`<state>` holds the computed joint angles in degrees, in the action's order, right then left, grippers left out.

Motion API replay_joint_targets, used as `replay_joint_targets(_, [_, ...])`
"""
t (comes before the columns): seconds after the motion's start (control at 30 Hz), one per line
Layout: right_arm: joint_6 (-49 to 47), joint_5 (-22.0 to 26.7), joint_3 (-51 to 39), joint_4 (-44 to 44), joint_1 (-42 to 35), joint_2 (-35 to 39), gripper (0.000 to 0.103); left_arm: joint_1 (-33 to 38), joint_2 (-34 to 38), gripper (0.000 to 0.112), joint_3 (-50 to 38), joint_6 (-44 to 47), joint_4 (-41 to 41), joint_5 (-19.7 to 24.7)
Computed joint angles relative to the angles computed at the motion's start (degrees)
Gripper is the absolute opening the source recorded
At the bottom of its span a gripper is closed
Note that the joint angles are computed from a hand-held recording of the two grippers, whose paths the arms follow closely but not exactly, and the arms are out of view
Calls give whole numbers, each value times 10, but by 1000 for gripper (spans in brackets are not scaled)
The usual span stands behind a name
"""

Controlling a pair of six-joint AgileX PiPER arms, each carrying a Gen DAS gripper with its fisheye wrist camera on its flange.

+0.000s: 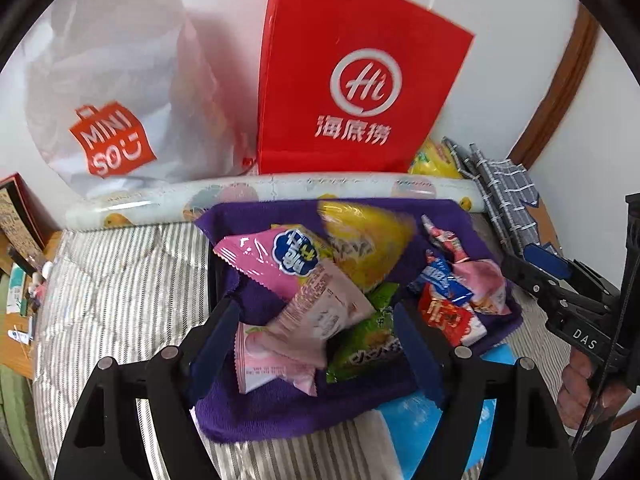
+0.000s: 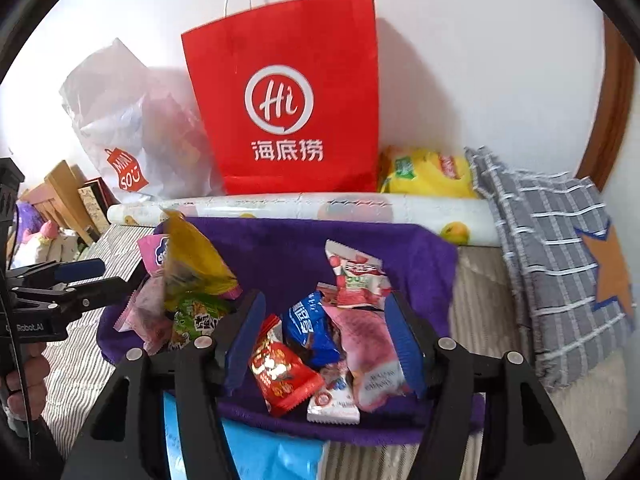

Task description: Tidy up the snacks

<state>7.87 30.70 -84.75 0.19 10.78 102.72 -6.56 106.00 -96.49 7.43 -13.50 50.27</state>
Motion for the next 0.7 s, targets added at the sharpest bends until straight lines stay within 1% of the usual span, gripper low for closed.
replay_joint_targets(0.07, [32,1,24,-24,6,-30,67,-5,-26,82,26,-8,6,-15])
replay_joint_targets(0.17, [101,11,59,-83,20,-76,68,-12,-79,83,80,-2,-6,-42])
replay_joint_targets(0.27, [141,24,95,-112,33,-126,68,-21,-128,84,127,1,-11,-59])
replay_joint_targets(0.4, [181,53,133,-138,52,-185,68,-33,-188,84,172,-3,-16,-54])
replay_joint_targets(0.5, [209,76,162,-153,71,-232,68,-60,-238,84,209,-50,26,-61])
replay_joint_targets(0.53, [230,85,170,-170,80,-245,68,-68,-254,84,221,-64,39,-62])
replay_joint_targets(0.6, [296,106,196,-233,112,-282,69,-86,-289,84,243,-94,67,-59])
replay_joint_targets(0.63, [323,117,207,-260,128,-296,71,-96,-304,85,251,-118,89,-54])
replay_joint_targets(0.67, [353,132,218,-289,148,-312,78,-106,-315,88,257,-143,112,-48])
replay_joint_targets(0.7, [377,144,230,-311,167,-330,80,-117,-331,90,266,-169,134,-41])
